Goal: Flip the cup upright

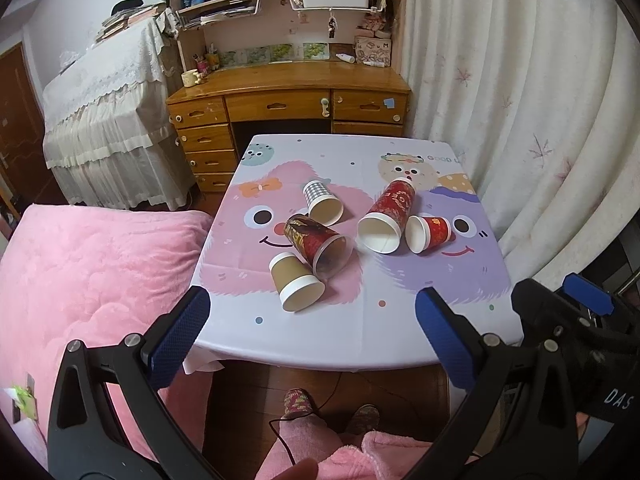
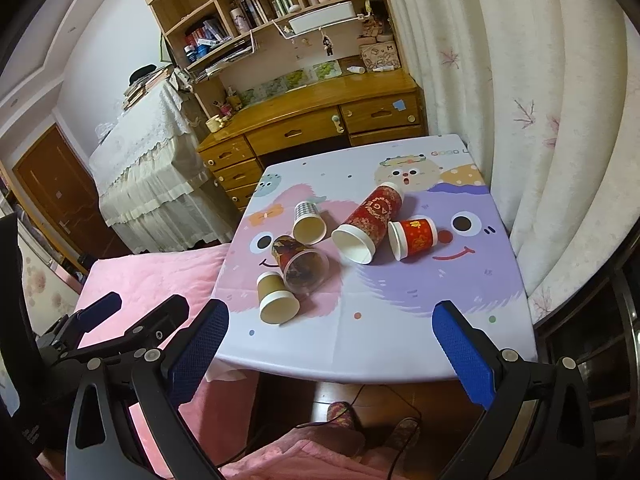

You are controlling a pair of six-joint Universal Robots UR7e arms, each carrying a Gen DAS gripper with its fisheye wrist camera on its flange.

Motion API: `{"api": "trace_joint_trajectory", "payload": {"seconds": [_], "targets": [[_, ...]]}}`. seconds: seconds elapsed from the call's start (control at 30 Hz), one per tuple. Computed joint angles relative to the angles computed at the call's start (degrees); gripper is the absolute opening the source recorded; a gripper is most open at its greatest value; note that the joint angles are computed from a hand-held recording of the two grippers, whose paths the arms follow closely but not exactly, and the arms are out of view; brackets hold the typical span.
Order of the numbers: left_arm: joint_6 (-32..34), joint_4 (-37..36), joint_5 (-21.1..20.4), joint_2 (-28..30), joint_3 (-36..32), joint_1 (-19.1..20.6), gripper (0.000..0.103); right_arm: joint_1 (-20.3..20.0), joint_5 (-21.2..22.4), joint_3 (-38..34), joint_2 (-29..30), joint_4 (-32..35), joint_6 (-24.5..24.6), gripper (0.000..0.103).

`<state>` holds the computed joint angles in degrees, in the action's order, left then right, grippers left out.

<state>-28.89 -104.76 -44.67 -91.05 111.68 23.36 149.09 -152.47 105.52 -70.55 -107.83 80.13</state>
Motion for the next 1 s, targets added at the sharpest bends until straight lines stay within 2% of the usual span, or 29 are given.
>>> {"api": "trace_joint_trajectory", "payload": {"seconds": [0.3,0.6,0.7,0.87,0.93,1.0], "targets": [[3.4,-2.3,0.5,1.2,0.1,0.3,0.098,-0.2,0.1,0.9,-0.5,-1.8,-1.4,0.103],[9.5,-8.3,-3.3,4.2,-1.9,4.4,0.097,-2.1,-1.8,-0.3,0.6,-4.8,-8.7,0.103],[13.0,-10.0,-7.5,6.6,-4.2,7.6,0.095,-3.1,-2.8,-1.9,1.9,-4.7,-11.9,0.102],[19.8,-10.8,-16.0,11.5,-9.4,13.5,0.093,-5.1,-5.7,-6.7,5.0,-0.4,-15.7,0.102],[22.6,-11.6,-18.8,13.3,-10.9,15.4,0.093,-5.7,-6.9,-7.3,5.8,-1.7,-19.4,0.102],[24.1,-11.2,-20.9,15.7,-13.0,17.1,0.093,-6.4,-7.6,-9.3,6.7,1.7,-20.6,0.102]]}}
